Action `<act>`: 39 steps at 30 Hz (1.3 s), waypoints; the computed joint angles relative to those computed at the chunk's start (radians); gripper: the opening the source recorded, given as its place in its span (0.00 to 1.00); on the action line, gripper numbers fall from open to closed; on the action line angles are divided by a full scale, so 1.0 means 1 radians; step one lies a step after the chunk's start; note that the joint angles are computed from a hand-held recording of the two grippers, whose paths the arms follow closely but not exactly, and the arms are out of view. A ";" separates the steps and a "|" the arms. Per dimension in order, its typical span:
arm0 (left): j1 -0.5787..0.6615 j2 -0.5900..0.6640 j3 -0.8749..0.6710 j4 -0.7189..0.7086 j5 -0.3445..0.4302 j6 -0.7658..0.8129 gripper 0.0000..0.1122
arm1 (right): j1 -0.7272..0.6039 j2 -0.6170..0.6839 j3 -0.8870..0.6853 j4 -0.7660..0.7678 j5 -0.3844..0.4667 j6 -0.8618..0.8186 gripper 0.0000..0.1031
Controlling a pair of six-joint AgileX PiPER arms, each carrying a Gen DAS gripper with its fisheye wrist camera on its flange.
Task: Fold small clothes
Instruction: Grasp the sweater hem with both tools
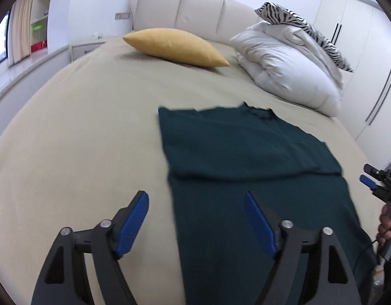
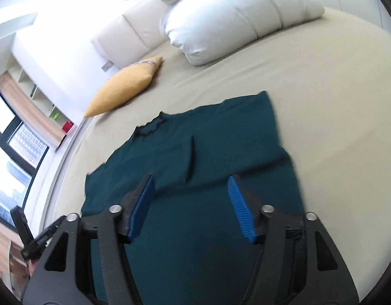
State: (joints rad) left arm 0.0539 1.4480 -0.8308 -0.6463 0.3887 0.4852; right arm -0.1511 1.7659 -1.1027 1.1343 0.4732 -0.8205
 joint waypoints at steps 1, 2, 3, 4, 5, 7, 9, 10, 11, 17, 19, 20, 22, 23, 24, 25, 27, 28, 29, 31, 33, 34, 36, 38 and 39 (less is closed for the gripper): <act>0.029 -0.033 0.035 -0.072 0.042 0.065 0.75 | -0.034 -0.062 0.068 0.028 0.034 -0.059 0.64; 0.082 -0.078 0.085 -0.150 0.116 0.130 0.75 | -0.068 -0.120 0.135 0.051 0.071 -0.118 0.67; 0.115 -0.102 0.121 -0.187 0.163 0.157 0.75 | -0.093 -0.163 0.186 0.062 0.092 -0.153 0.70; 0.152 -0.137 0.167 -0.202 0.212 0.164 0.75 | -0.121 -0.212 0.244 0.056 0.109 -0.176 0.72; 0.209 -0.177 0.226 -0.228 0.277 0.194 0.75 | -0.175 -0.265 0.294 0.026 0.153 -0.190 0.72; 0.318 -0.227 0.320 -0.280 0.392 0.262 0.75 | -0.244 -0.326 0.368 -0.032 0.221 -0.204 0.72; 0.434 -0.260 0.398 -0.322 0.499 0.336 0.73 | -0.307 -0.367 0.444 -0.028 0.270 -0.268 0.72; 0.487 -0.297 0.433 -0.322 0.543 0.356 0.73 | -0.346 -0.381 0.474 -0.025 0.299 -0.298 0.72; 0.524 -0.329 0.454 -0.308 0.581 0.357 0.70 | -0.391 -0.392 0.505 -0.027 0.330 -0.324 0.72; 0.517 -0.377 0.473 -0.226 0.668 0.300 0.64 | -0.587 -0.432 0.602 -0.100 0.440 -0.374 0.72; 0.516 -0.377 0.490 -0.222 0.677 0.303 0.61 | -0.651 -0.453 0.611 -0.135 0.480 -0.384 0.72; 0.511 -0.371 0.497 -0.225 0.677 0.302 0.57 | -0.678 -0.460 0.610 -0.153 0.498 -0.384 0.72; 0.500 -0.375 0.504 -0.213 0.677 0.284 0.50 | -0.735 -0.473 0.605 -0.187 0.535 -0.383 0.72; 0.494 -0.365 0.503 -0.216 0.679 0.284 0.47 | -0.767 -0.476 0.599 -0.205 0.556 -0.383 0.72; 0.486 -0.361 0.504 -0.217 0.681 0.280 0.45 | -0.795 -0.478 0.596 -0.220 0.575 -0.385 0.72; 0.475 -0.357 0.501 -0.212 0.678 0.270 0.43 | -0.815 -0.476 0.589 -0.233 0.589 -0.383 0.72; 0.457 -0.359 0.501 -0.208 0.671 0.256 0.37 | -0.856 -0.470 0.579 -0.264 0.612 -0.383 0.72; 0.457 -0.361 0.499 -0.203 0.673 0.250 0.29 | -0.867 -0.460 0.572 -0.277 0.620 -0.380 0.72; 0.452 -0.359 0.499 -0.200 0.668 0.243 0.21 | -0.889 -0.445 0.566 -0.295 0.632 -0.383 0.72; 0.441 -0.352 0.494 -0.196 0.657 0.231 0.14 | -0.913 -0.437 0.562 -0.326 0.638 -0.380 0.72; 0.438 -0.354 0.499 -0.193 0.656 0.231 0.10 | -0.944 -0.425 0.555 -0.350 0.657 -0.389 0.72; 0.420 -0.357 0.494 -0.191 0.648 0.218 0.09 | -0.947 -0.418 0.551 -0.359 0.662 -0.386 0.72; 0.408 -0.366 0.495 -0.189 0.643 0.211 0.09 | -0.946 -0.406 0.543 -0.382 0.662 -0.374 0.71; 0.420 -0.366 0.498 -0.193 0.647 0.224 0.08 | -0.943 -0.400 0.537 -0.411 0.652 -0.353 0.70; 0.427 -0.363 0.499 -0.195 0.647 0.231 0.08 | -0.946 -0.395 0.534 -0.417 0.653 -0.349 0.69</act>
State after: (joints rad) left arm 0.4806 1.0851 -0.3315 -0.8410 1.0354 0.7165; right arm -1.0969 1.3714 -0.5688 0.7176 1.1265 -1.1699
